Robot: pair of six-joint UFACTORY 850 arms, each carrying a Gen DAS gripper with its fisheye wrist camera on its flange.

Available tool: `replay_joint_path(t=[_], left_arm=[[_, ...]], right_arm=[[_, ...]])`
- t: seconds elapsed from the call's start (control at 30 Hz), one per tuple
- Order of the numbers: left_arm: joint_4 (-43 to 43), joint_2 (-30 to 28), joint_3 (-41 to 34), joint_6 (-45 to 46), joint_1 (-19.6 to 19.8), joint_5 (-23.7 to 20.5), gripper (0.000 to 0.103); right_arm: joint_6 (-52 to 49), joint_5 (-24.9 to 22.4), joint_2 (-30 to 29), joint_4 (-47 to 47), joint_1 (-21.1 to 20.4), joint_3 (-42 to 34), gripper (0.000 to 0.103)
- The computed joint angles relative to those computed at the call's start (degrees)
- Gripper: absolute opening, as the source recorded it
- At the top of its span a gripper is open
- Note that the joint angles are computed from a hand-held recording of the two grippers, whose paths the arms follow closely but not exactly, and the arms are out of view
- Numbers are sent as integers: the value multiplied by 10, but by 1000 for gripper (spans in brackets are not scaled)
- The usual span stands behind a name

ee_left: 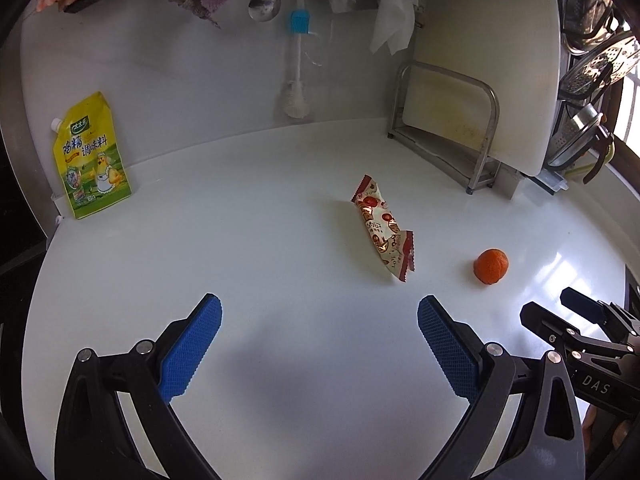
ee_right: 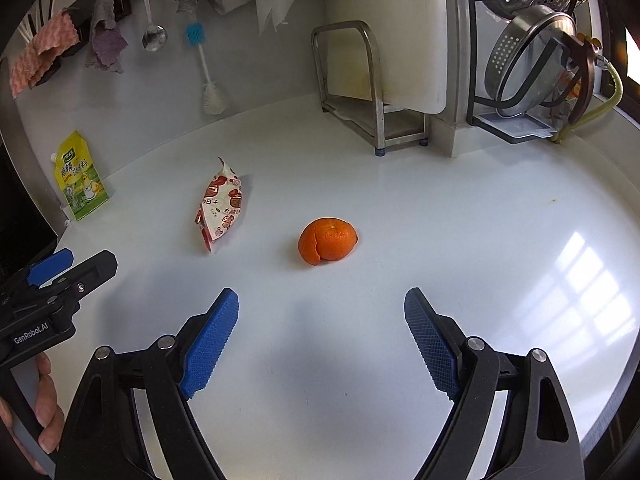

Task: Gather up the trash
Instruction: 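Move both open tools back over the counter toward the orange peel, then close the right tool on the orange peel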

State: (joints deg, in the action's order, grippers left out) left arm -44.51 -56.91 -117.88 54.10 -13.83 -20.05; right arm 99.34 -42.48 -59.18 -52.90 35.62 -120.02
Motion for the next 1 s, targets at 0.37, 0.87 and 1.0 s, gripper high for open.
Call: replay_joint_path(t=[0.37, 0.87, 1.0], left_arm=[[58, -38, -55, -73, 0, -26, 97], [90, -46, -66, -88, -10, -24, 97], [105, -53, -78, -108, -13, -25, 97]], right_arm=[[-120, -35, -82, 107, -33, -134, 81], [-203, -71, -152, 153, -46, -256, 51], [-197, -42, -135, 149, -48, -225, 31]])
